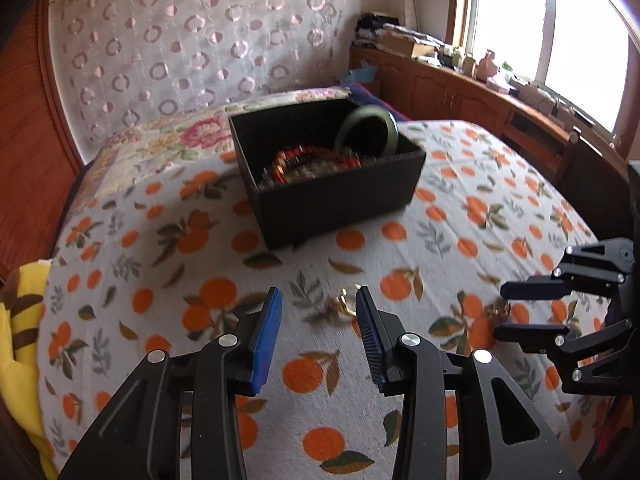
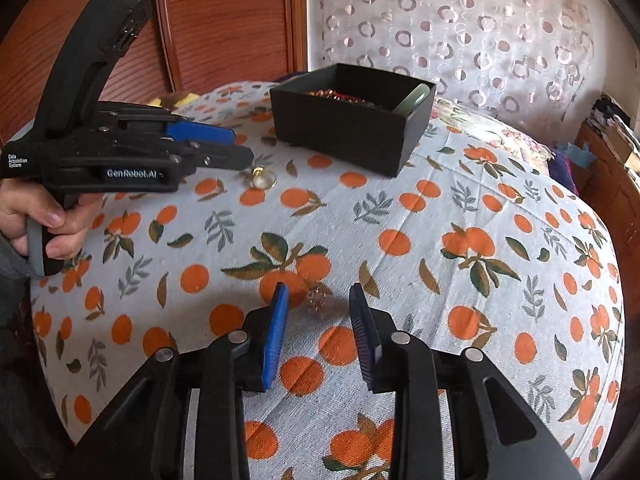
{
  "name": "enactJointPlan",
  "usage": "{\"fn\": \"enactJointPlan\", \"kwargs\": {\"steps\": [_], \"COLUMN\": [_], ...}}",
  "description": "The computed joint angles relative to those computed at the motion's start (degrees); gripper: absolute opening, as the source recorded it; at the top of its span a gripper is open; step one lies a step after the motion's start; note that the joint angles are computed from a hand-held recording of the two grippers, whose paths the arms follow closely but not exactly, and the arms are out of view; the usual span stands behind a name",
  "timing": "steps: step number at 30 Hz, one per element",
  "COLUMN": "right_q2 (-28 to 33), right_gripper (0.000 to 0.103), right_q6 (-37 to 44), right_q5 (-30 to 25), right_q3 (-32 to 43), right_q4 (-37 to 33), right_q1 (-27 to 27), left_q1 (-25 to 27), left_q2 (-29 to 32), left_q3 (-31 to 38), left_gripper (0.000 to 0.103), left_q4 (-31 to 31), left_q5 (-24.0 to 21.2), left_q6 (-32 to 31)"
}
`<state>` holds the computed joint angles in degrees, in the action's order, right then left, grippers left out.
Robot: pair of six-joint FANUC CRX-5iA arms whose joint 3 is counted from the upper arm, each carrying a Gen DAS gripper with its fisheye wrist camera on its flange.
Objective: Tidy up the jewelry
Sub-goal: 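Move the open left gripper down to the gold ring, then close the left gripper on the gold ring and lift it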
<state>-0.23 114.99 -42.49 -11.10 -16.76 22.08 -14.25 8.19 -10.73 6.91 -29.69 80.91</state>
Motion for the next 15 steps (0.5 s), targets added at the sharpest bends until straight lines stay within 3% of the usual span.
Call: {"fn": "enactJointPlan", "kwargs": {"steps": [4, 6, 15], "right_q2": [-0.35, -0.6, -0.94], "right_gripper": [0.033, 0.016, 0.016], "right_q6": [0.4, 0.62, 0.44], "right_q5": [0.6, 0.51, 0.8], "right_q3": [-0.57, -0.73, -1.16], "right_q4": [0.8, 0.77, 0.96], "right_q1": [0.47, 0.44, 0.44], "left_q1": [-0.47, -0.66, -1.57], "left_q2": [0.52, 0.61, 2.4], "left_q3": [-0.14, -0.16, 1.82], "left_gripper": [0.037, 0.037, 0.044], "left_q4": [0.16, 0.23, -1.0], "left_q5": [-0.2, -0.24, -1.11], "left_q6": [-0.22, -0.35, 0.63]}}
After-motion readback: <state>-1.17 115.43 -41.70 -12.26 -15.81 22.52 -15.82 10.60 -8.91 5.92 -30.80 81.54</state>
